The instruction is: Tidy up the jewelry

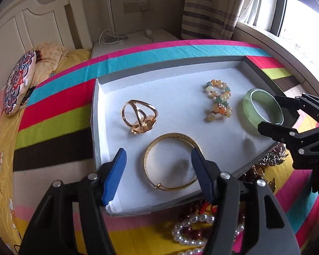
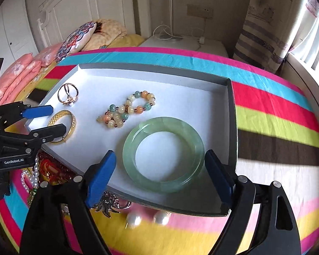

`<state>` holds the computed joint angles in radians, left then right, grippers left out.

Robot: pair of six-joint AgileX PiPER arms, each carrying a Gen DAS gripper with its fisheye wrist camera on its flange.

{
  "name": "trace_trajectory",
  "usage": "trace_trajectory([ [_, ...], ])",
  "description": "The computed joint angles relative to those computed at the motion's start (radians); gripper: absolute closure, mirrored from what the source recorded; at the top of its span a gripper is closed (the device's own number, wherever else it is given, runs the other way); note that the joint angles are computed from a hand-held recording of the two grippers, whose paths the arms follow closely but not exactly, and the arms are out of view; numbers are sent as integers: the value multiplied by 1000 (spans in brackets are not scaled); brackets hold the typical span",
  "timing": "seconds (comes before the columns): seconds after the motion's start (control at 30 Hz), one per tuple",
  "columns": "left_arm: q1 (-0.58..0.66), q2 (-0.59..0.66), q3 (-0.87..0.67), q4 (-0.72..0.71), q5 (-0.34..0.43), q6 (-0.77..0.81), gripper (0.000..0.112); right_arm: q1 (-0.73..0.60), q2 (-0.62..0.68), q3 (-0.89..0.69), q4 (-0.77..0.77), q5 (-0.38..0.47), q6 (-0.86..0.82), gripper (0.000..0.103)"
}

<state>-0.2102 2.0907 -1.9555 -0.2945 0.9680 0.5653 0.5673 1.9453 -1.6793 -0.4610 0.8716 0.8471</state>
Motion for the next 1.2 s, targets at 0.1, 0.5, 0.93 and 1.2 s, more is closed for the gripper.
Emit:
trace_trajectory([
  [0.1, 24, -135, 226, -48, -87, 69, 49, 68, -87, 137, -47, -31, 100, 20],
  [0.5, 100, -475, 746, -281, -279, 355, 49, 353, -238, 380, -257, 55, 514, 20],
  [0.93, 461, -847, 1121, -672, 93, 825, 25, 554, -454, 680, -775, 95, 1119, 17],
  [1.2, 194, -982, 1335, -545, -210, 811, 24, 567, -501, 731, -832, 98, 1231, 17],
])
